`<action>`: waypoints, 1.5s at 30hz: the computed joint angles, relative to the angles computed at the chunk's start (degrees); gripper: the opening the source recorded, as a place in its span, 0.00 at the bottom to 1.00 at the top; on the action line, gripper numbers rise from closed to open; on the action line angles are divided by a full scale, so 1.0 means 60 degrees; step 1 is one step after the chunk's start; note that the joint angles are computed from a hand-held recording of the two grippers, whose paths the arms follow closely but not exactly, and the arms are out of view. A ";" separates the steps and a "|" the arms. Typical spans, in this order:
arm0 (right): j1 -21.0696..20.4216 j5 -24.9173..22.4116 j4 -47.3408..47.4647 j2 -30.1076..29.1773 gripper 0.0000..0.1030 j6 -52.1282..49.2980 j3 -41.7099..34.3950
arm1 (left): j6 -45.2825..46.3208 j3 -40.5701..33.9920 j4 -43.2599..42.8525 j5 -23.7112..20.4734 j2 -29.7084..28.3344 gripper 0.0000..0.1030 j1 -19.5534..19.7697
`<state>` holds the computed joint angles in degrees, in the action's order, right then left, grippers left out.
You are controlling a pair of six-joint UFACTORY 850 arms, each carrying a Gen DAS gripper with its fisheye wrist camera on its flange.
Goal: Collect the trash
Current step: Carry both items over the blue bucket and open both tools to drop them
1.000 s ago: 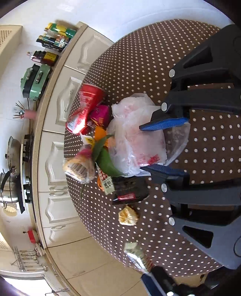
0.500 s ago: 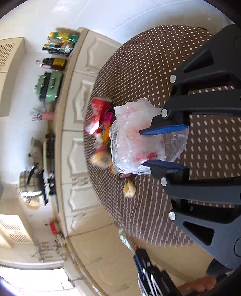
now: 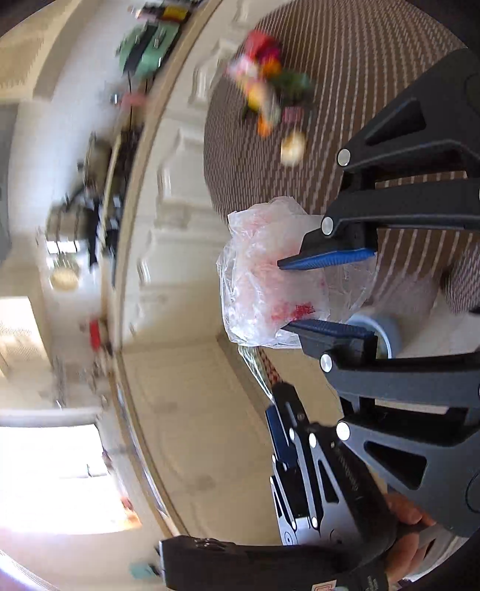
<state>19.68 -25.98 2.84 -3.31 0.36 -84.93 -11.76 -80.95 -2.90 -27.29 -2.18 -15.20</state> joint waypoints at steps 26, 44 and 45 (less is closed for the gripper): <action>0.1169 -0.2997 0.2850 -0.7209 0.27 -0.1003 -0.4976 | 0.0030 -0.0008 -0.0443 -0.1314 -0.3493 0.26 0.3038; 0.1302 -0.2030 0.0902 -0.7742 0.53 0.0843 -0.5129 | 0.1107 -0.0719 -0.1702 -0.1702 -0.4858 0.26 0.3217; 0.1283 -0.1899 0.0830 -0.7602 0.53 0.0946 -0.4907 | 0.1120 -0.0736 -0.1669 -0.1705 -0.4883 0.26 0.3184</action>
